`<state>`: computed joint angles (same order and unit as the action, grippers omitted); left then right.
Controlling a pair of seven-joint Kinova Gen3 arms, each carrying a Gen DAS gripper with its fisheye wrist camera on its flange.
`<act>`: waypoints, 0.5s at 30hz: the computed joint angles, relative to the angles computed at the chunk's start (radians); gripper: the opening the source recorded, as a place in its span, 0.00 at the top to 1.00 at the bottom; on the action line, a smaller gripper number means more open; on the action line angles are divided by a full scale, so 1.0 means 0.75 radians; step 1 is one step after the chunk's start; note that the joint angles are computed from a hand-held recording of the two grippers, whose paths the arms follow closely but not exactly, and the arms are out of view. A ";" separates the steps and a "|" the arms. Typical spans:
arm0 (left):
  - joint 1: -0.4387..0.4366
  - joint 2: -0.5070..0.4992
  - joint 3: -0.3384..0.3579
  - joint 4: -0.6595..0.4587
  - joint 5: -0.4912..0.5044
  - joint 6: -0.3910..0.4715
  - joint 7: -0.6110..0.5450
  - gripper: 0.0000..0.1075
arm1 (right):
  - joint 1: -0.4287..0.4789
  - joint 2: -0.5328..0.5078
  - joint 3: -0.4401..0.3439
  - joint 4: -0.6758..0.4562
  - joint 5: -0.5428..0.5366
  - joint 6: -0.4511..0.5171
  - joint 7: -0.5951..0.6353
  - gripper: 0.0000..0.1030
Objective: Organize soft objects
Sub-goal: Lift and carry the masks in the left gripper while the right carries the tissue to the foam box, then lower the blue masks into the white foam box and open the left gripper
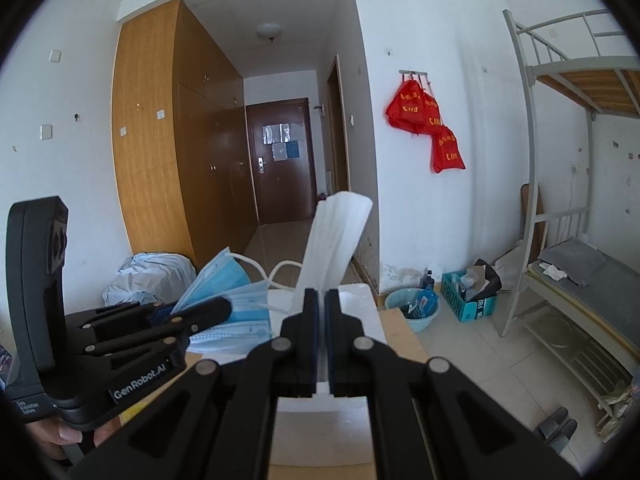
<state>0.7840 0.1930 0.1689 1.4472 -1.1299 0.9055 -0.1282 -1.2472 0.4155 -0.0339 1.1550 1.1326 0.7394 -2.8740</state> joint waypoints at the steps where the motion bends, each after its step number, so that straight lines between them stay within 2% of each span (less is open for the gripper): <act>1: 0.001 0.005 0.000 -0.001 0.000 0.002 -0.001 0.86 | 0.002 0.001 -0.001 -0.001 -0.005 0.001 0.000 0.95; 15: -0.031 0.064 -0.057 -0.073 0.143 -0.070 -0.146 0.86 | 0.020 0.030 0.021 -0.058 -0.086 -0.001 0.066 0.95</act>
<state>0.7608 0.2410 0.1261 1.3925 -1.0230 0.8532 -0.2377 -1.2322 0.4378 -0.0184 1.1115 1.0678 0.7384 -2.8248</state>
